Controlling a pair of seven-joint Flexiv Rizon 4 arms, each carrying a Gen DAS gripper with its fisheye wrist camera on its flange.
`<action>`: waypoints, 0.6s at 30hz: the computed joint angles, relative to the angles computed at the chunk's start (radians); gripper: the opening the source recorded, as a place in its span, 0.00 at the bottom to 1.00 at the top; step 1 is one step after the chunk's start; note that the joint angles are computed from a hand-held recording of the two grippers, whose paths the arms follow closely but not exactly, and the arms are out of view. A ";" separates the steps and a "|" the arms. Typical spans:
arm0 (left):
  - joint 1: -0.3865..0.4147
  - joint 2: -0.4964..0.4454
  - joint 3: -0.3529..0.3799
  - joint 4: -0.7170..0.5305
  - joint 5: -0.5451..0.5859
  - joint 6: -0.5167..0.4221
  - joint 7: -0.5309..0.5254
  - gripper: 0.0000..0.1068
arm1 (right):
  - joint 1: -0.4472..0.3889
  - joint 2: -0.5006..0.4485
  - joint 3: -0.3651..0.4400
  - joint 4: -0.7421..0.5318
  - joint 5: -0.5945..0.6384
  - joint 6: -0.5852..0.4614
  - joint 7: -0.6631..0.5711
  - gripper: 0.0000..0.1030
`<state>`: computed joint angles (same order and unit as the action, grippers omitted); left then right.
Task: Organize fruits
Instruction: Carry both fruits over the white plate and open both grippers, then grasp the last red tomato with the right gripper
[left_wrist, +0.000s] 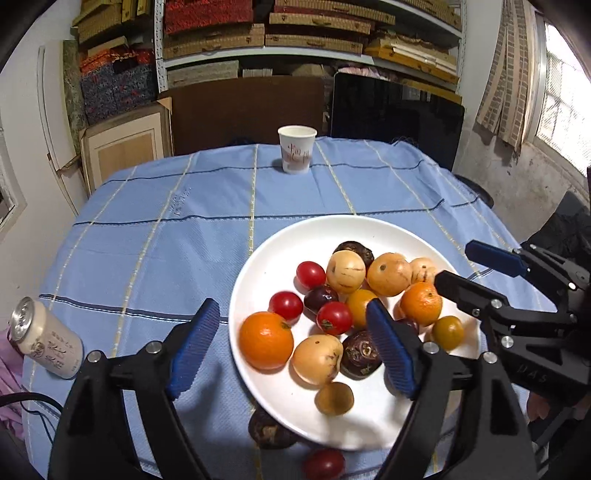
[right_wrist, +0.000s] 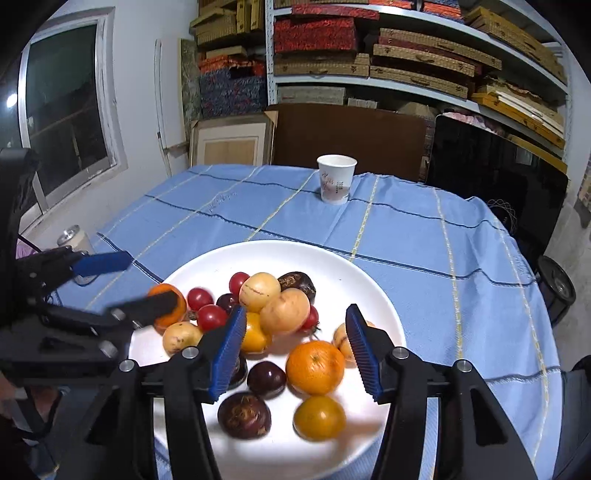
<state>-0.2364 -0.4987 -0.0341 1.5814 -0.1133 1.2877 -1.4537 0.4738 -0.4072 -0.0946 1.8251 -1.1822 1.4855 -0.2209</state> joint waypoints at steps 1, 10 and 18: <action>0.013 0.019 -0.015 0.023 -0.013 0.008 0.011 0.74 | 0.001 0.015 -0.006 0.016 -0.017 0.011 0.018 0.55; 0.136 0.268 -0.149 0.404 -0.238 0.204 0.220 0.84 | -0.003 0.133 0.142 0.166 -0.098 -0.041 0.082 0.59; 0.118 0.341 -0.056 0.546 -0.237 0.187 0.238 0.84 | 0.116 0.014 0.190 0.088 0.107 -0.150 -0.065 0.59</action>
